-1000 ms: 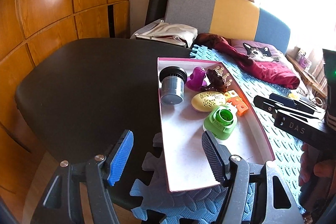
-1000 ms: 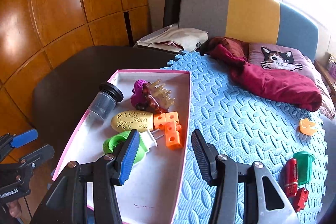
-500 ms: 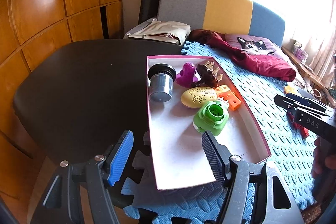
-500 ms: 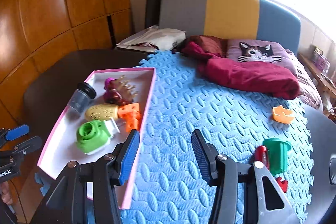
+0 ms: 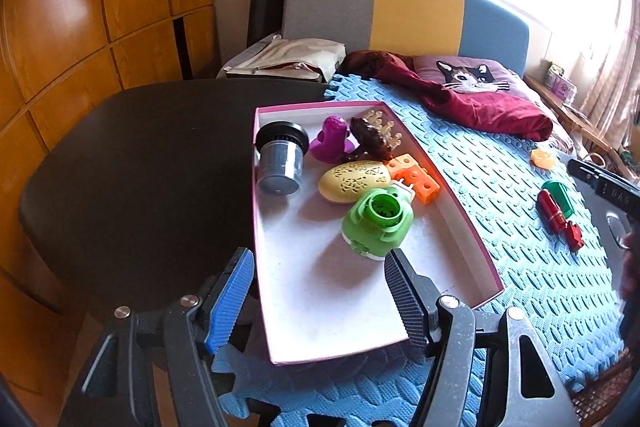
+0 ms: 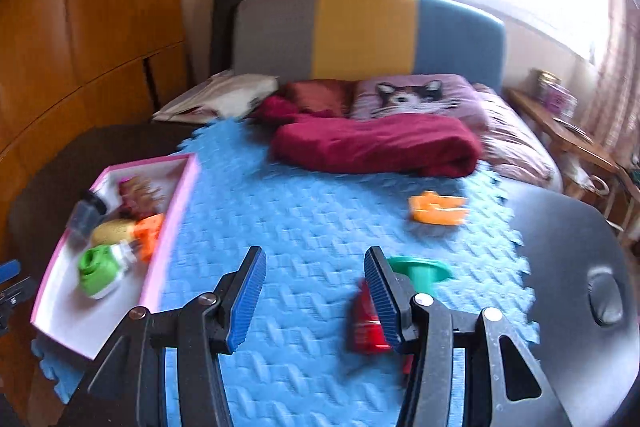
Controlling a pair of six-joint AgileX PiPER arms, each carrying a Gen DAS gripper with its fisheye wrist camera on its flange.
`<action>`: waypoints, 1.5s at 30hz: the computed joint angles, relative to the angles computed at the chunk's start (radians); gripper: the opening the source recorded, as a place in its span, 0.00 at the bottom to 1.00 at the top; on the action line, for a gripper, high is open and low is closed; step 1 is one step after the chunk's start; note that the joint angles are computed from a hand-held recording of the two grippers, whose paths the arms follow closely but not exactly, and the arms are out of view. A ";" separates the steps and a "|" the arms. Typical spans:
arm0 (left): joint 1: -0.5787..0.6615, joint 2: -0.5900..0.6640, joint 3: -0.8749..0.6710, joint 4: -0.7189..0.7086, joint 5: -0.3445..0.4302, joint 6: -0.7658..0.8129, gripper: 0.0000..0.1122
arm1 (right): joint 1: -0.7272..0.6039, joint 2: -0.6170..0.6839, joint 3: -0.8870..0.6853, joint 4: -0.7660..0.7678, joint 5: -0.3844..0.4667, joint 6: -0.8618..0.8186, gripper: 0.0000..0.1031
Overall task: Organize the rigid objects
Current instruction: 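Move both grippers back toward the remaining toys on the mat, then grasp the red cylinder with the left gripper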
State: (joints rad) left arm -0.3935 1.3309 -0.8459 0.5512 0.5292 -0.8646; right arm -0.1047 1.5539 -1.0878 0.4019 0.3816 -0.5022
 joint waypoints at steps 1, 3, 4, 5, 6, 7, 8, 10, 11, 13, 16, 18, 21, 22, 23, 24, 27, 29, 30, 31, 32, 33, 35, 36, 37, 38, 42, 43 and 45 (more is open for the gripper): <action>-0.004 0.004 -0.006 -0.001 0.003 0.005 0.61 | -0.025 -0.001 0.003 0.006 -0.008 0.000 0.50; -0.016 0.012 -0.021 -0.003 0.003 0.015 0.61 | -0.078 0.005 0.003 0.007 -0.028 0.013 0.50; -0.022 0.018 -0.030 -0.004 0.004 0.018 0.61 | -0.100 0.009 0.003 0.003 -0.035 0.025 0.50; -0.027 0.026 -0.041 -0.008 0.005 0.024 0.61 | -0.127 0.017 0.001 -0.004 -0.044 0.045 0.50; -0.032 0.034 -0.053 -0.018 0.004 0.036 0.61 | -0.150 0.024 0.001 0.002 -0.050 0.052 0.50; -0.036 0.043 -0.066 -0.027 0.004 0.046 0.61 | -0.181 0.033 0.003 0.018 -0.061 0.061 0.50; -0.041 0.054 -0.081 -0.037 0.006 0.054 0.61 | -0.201 0.040 0.005 0.012 -0.071 0.093 0.50; -0.046 0.078 -0.114 -0.082 0.005 0.096 0.61 | -0.247 0.071 -0.023 -0.045 -0.052 0.220 0.50; -0.053 0.089 -0.127 -0.099 0.003 0.117 0.61 | -0.267 0.082 -0.037 -0.023 -0.035 0.234 0.50; -0.092 0.119 -0.158 -0.059 0.015 0.090 0.61 | -0.313 0.097 -0.057 0.091 -0.004 0.172 0.50; -0.124 0.169 -0.211 -0.102 0.021 0.141 0.62 | -0.338 0.110 -0.070 0.130 0.021 0.154 0.50; -0.143 0.211 -0.257 -0.149 0.022 0.193 0.62 | -0.342 0.112 -0.073 0.160 0.035 0.135 0.50; -0.164 0.274 -0.331 -0.215 0.022 0.278 0.62 | -0.341 0.101 -0.059 0.190 0.034 0.101 0.50; -0.169 0.299 -0.362 -0.240 0.028 0.307 0.62 | -0.339 0.101 -0.056 0.201 0.033 0.090 0.50; -0.174 0.330 -0.400 -0.273 0.035 0.348 0.62 | -0.338 0.103 -0.058 0.207 0.037 0.082 0.50; -0.178 0.349 -0.425 -0.296 0.041 0.375 0.62 | -0.338 0.104 -0.060 0.208 0.040 0.080 0.50; -0.192 0.441 -0.540 -0.387 0.075 0.464 0.61 | -0.342 0.109 -0.068 0.218 0.060 0.074 0.50; -0.195 0.490 -0.602 -0.444 0.094 0.512 0.61 | -0.349 0.115 -0.073 0.229 0.072 0.068 0.50; -0.199 0.524 -0.646 -0.471 0.111 0.536 0.61 | -0.352 0.117 -0.075 0.232 0.076 0.068 0.50; -0.203 0.549 -0.679 -0.488 0.124 0.551 0.61 | -0.356 0.119 -0.077 0.240 0.081 0.065 0.50; -0.207 0.578 -0.717 -0.508 0.137 0.568 0.61 | -0.359 0.122 -0.080 0.245 0.086 0.066 0.50; -0.210 0.602 -0.748 -0.526 0.148 0.584 0.61 | -0.362 0.124 -0.082 0.252 0.090 0.063 0.50; -0.212 0.654 -0.821 -0.564 0.180 0.613 0.58 | -0.367 0.127 -0.085 0.262 0.097 0.059 0.50; -0.215 0.684 -0.864 -0.580 0.201 0.624 0.54 | -0.370 0.127 -0.086 0.269 0.101 0.056 0.50; -0.216 0.716 -0.915 -0.603 0.230 0.644 0.52 | -0.373 0.128 -0.087 0.275 0.104 0.053 0.50; -0.219 0.744 -0.957 -0.615 0.248 0.655 0.51 | -0.377 0.129 -0.089 0.285 0.110 0.047 0.51; -0.231 0.863 -1.145 -0.654 0.337 0.662 0.47 | -0.386 0.136 -0.097 0.306 0.127 0.040 0.51; -0.235 0.895 -1.198 -0.657 0.359 0.657 0.47 | -0.386 0.138 -0.100 0.309 0.131 0.039 0.51; -0.248 0.966 -1.318 -0.644 0.414 0.637 0.47 | -0.392 0.142 -0.103 0.327 0.141 0.027 0.51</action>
State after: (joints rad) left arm -0.6412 2.2972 -2.1635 -0.0926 0.9435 -0.2276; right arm -0.4966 1.6959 -1.1907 0.7289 0.5224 -0.4753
